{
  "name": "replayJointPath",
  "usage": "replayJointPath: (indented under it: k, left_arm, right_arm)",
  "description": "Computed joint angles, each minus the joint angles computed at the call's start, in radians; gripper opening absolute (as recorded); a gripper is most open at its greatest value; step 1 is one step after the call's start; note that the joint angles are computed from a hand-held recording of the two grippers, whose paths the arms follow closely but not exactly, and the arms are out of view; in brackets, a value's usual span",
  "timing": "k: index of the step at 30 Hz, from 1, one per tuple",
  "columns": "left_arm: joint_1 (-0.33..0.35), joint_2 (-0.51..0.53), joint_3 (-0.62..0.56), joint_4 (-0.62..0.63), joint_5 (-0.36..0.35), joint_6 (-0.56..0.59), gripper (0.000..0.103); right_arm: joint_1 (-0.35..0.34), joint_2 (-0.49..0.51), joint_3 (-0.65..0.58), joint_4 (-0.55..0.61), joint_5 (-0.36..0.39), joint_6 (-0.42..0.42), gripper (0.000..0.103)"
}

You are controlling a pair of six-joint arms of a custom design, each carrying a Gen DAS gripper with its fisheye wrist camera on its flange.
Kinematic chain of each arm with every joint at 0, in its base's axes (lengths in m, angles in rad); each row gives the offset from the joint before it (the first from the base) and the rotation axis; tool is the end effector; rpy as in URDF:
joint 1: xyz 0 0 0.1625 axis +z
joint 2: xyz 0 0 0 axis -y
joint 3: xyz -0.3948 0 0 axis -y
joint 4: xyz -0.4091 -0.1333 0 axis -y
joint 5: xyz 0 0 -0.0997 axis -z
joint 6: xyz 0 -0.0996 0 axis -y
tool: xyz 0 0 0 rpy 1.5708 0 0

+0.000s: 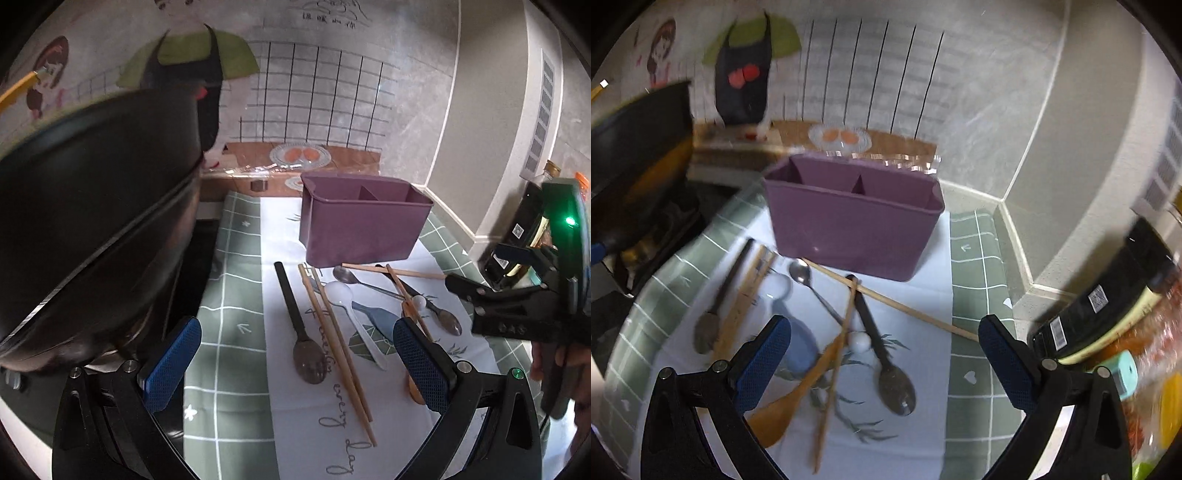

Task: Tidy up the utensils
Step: 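Move both tools forward over the utensils toward the wooden chopsticks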

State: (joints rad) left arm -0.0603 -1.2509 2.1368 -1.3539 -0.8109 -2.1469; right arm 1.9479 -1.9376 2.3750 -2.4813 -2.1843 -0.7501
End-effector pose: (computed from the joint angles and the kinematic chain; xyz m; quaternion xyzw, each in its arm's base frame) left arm -0.3750 -0.1796 0.0989 -0.0139 0.8144 -0.4523 0.3633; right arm 0.2013 -0.3019 0.3307 0.4353 -0.8212 0.1651 0.3299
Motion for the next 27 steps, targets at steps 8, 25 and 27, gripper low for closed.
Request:
replayJointPath:
  k: [8,25,27]
  left_arm:
    - [0.031,0.005,0.036,-0.109,-0.03,0.014,0.102]
    - [0.117,0.107,-0.035,-0.195,-0.116,0.009,0.09]
    - [0.135,0.132,-0.059,-0.195,-0.11,0.048,0.09]
  right_arm:
    - [-0.115,0.147,-0.116,0.089,0.023,-0.063,0.049]
    - [-0.229,0.303,-0.217,0.288,0.18,-0.16,0.023]
    - [-0.239,0.288,-0.217,0.314,0.186,-0.15,0.019]
